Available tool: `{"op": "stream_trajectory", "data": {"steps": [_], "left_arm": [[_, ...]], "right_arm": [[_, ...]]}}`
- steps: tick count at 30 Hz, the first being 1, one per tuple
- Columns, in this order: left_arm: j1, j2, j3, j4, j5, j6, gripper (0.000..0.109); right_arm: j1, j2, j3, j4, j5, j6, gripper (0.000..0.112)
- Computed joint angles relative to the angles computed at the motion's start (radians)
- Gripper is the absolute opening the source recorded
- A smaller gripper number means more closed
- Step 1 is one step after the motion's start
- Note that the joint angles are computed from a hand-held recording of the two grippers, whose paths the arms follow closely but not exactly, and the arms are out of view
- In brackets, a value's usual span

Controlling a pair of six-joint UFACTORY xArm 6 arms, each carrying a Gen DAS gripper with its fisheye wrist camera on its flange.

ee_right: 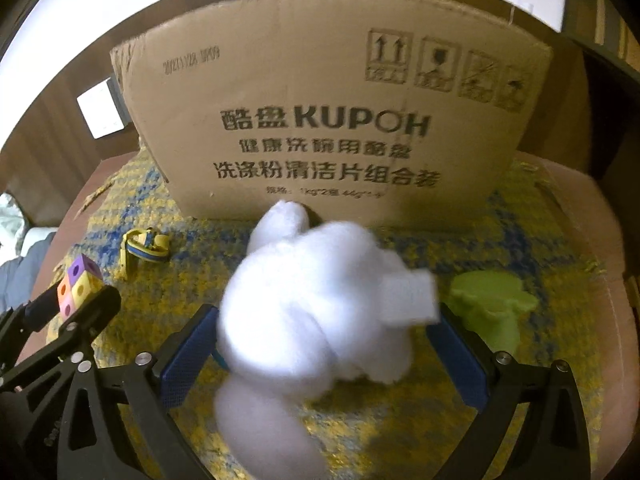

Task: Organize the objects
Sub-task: 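Grasp the four-colour cube block with the left tool while the right tool grasps the white plush bunny, then lift the cube block with the left tool while the right tool carries the bunny toward the box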

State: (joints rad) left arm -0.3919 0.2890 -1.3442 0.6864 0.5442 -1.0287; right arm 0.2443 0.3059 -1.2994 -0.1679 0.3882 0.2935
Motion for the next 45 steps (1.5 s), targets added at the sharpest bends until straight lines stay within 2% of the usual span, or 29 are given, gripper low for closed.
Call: {"op": "stream_trajectory", "data": {"steps": [1,3,9,16,26,38,45], "left_arm": [[0.000,0.003,-0.005,0.001,0.003,0.000,0.055],[-0.001,0.009,-0.014,0.004,0.007,0.004,0.055],[0.003,0.030,-0.037,-0.015,0.015,0.024,0.055],[-0.011,0.034,-0.045,-0.019,0.024,0.038,0.055],[-0.031,-0.018,-0.036,0.057,0.030,-0.008,0.055],[-0.056,-0.029,-0.111,0.163,0.041,-0.059,0.055],[-0.060,0.016,-0.215,0.209,0.047,-0.074,0.055]], "right_arm": [[0.001,0.008,-0.008,0.019,0.006,-0.016,0.099],[0.000,0.020,-0.018,0.064,0.010,-0.050,0.089],[-0.001,0.013,-0.004,0.087,-0.021,-0.064,0.085],[-0.030,-0.084,0.102,0.027,-0.056,-0.011,0.084],[-0.048,-0.189,0.161,-0.092,-0.085,0.069,0.084],[-0.062,-0.239,0.134,-0.251,-0.136,0.203,0.084],[-0.085,-0.238,0.094,-0.277,-0.165,0.217,0.084]]}}
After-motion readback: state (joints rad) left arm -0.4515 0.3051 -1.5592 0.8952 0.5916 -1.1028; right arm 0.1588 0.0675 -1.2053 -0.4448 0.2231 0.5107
